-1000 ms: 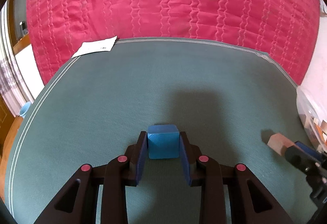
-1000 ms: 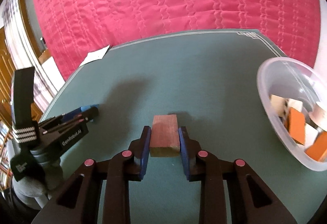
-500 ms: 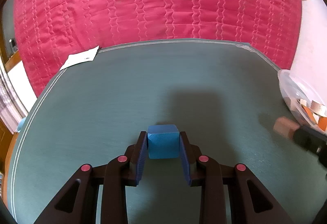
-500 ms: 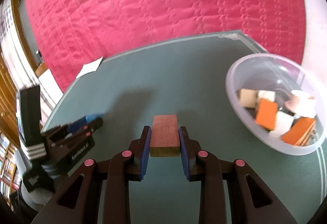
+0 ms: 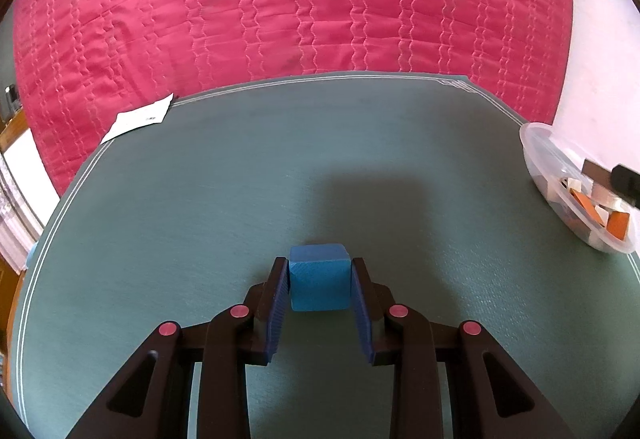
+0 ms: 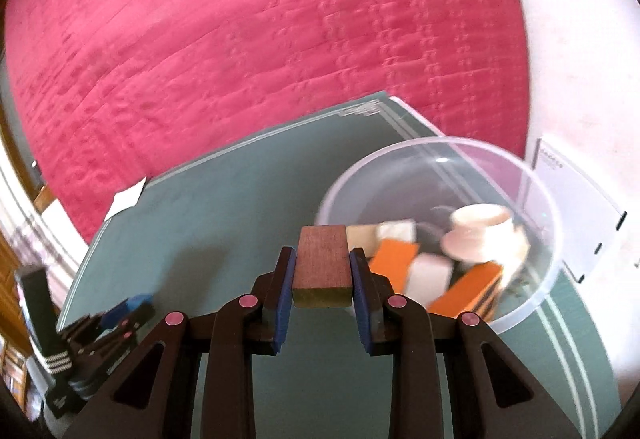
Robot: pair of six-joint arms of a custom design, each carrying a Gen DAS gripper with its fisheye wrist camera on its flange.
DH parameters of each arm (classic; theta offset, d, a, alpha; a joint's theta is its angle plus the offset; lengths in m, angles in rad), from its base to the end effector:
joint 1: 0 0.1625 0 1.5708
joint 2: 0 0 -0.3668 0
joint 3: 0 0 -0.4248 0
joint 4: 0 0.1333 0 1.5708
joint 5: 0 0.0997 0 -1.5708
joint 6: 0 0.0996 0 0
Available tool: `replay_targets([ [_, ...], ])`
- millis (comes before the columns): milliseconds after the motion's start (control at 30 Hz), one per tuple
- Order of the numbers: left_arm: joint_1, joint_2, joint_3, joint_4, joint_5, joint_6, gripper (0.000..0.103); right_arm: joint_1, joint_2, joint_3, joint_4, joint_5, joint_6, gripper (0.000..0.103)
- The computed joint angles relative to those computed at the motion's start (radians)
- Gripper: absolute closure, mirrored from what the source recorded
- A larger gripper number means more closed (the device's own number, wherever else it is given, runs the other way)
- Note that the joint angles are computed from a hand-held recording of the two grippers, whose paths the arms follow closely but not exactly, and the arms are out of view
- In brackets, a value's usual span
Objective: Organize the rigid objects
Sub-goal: 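Carry the brown block into the clear bowl and open the right gripper, then carry the blue wedge into the clear bowl and open the left gripper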
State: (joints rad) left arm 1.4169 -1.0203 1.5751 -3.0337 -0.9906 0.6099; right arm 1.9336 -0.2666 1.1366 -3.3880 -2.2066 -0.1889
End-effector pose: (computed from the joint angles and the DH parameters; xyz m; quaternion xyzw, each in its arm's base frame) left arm 0.0814 -0.7007 0.2787 0.2045 0.8458 -0.3513 0.3454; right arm 0.3359 -0.6758 -0.0314 0.0931 -0.8522 0.4558 0.2395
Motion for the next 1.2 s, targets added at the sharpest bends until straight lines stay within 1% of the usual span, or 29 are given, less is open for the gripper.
replay_targets([
  [67, 0.000, -0.001, 0.002, 0.004, 0.000, -0.003, 0.071, -0.007, -0.006, -0.003, -0.014, -0.013, 0.003, 0.075],
  [200, -0.002, -0.002, 0.002, 0.007, 0.002, -0.009, 0.071, -0.017, 0.006, -0.037, -0.035, -0.064, -0.008, 0.075],
  [367, -0.002, -0.001, 0.001, 0.011, 0.003, -0.010, 0.071, -0.035, 0.029, -0.081, -0.040, -0.087, -0.007, 0.074],
  [433, -0.002, -0.001, 0.001, 0.011, 0.003, -0.010, 0.071, -0.046, 0.035, -0.091, -0.029, -0.089, -0.002, 0.072],
  [500, -0.002, -0.001, 0.000, 0.012, 0.003, -0.010, 0.071, -0.050, 0.034, -0.090, -0.023, -0.093, 0.005, 0.071],
  [600, -0.002, 0.001, -0.002, 0.017, 0.005, -0.015, 0.071, -0.047, 0.028, -0.061, -0.082, -0.088, -0.030, 0.071],
  [733, -0.004, 0.003, -0.002, 0.021, 0.014, -0.020, 0.071, -0.039, 0.009, -0.004, -0.165, -0.103, -0.065, 0.070],
  [967, -0.019, -0.002, 0.004, 0.067, 0.016, -0.040, 0.071, -0.037, -0.054, 0.138, -0.244, -0.126, -0.053, 0.070],
  [1033, -0.027, -0.002, 0.006, 0.084, 0.012, -0.045, 0.071, -0.039, -0.072, 0.173, -0.246, -0.126, -0.052, 0.070],
  [1200, -0.061, -0.003, 0.013, 0.119, -0.009, -0.046, 0.071, -0.047, -0.078, 0.203, -0.277, -0.140, -0.045, 0.069],
])
